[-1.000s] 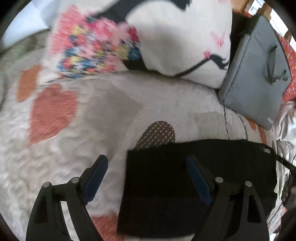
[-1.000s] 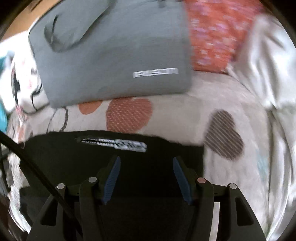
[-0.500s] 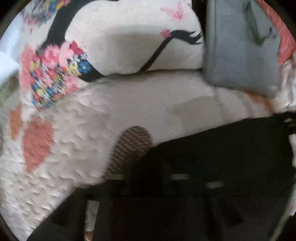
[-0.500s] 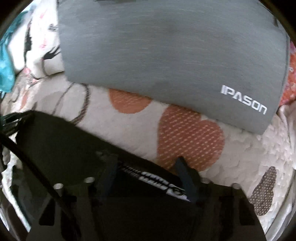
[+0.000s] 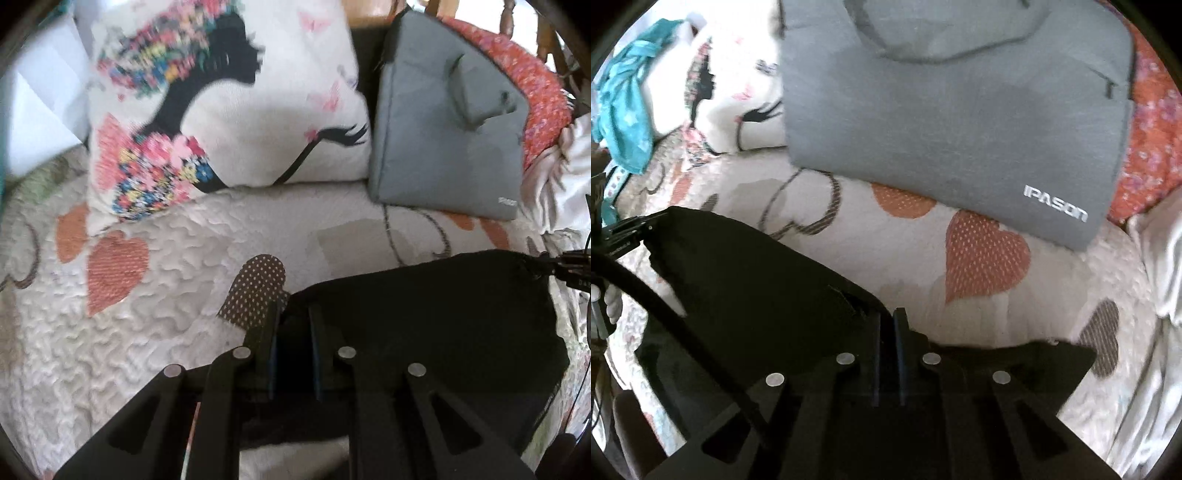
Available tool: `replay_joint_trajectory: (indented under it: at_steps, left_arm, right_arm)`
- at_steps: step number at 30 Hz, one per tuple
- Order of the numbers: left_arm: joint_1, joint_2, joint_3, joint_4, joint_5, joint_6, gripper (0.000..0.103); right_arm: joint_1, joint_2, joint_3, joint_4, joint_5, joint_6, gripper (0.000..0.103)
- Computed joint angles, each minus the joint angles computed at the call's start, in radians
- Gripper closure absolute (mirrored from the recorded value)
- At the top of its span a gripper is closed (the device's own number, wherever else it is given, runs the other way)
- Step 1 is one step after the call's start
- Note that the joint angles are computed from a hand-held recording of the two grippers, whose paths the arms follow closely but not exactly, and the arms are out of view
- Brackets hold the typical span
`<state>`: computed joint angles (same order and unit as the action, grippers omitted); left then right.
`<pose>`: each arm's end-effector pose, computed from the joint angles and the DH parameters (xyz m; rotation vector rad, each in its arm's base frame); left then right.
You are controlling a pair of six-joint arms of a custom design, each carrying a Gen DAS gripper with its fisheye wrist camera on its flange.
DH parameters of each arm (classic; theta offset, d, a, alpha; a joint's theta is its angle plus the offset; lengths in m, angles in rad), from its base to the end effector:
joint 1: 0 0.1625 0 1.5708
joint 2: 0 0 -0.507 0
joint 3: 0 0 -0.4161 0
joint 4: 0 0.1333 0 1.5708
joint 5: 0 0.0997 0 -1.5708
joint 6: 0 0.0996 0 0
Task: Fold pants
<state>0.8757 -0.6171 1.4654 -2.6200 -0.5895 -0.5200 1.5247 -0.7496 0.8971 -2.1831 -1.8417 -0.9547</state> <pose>-0.3447 -0.7508 0.1094 0.0774 2.2924 -0.8880 0.0644 -0.9188 0.4057 1.0902 -2.4278 0.3784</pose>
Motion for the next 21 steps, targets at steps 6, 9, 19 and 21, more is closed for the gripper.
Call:
replay_joint_trajectory:
  at_steps: [6,9,19,21]
  left_arm:
    - [-0.080,-0.021,0.119,-0.024,0.084,-0.087,0.089]
    - [-0.107,-0.029,0.187,-0.054,0.095,-0.151,0.089]
    - [-0.160,-0.070,0.366,0.166,0.023,-0.545,0.070]
    - [-0.176,-0.088,0.394,0.178,0.023,-0.581,0.056]
  right_arm:
    - [-0.029,-0.175,0.281,-0.120,0.048,-0.043,0.096]
    - [-0.052,-0.247,0.414,-0.175,0.057,-0.065,0.096]
    - [-0.162,-0.386,0.720,-0.255,0.068,-0.069,0.092]
    - [-0.168,-0.399,0.755,-0.305,0.072,-0.080,0.082]
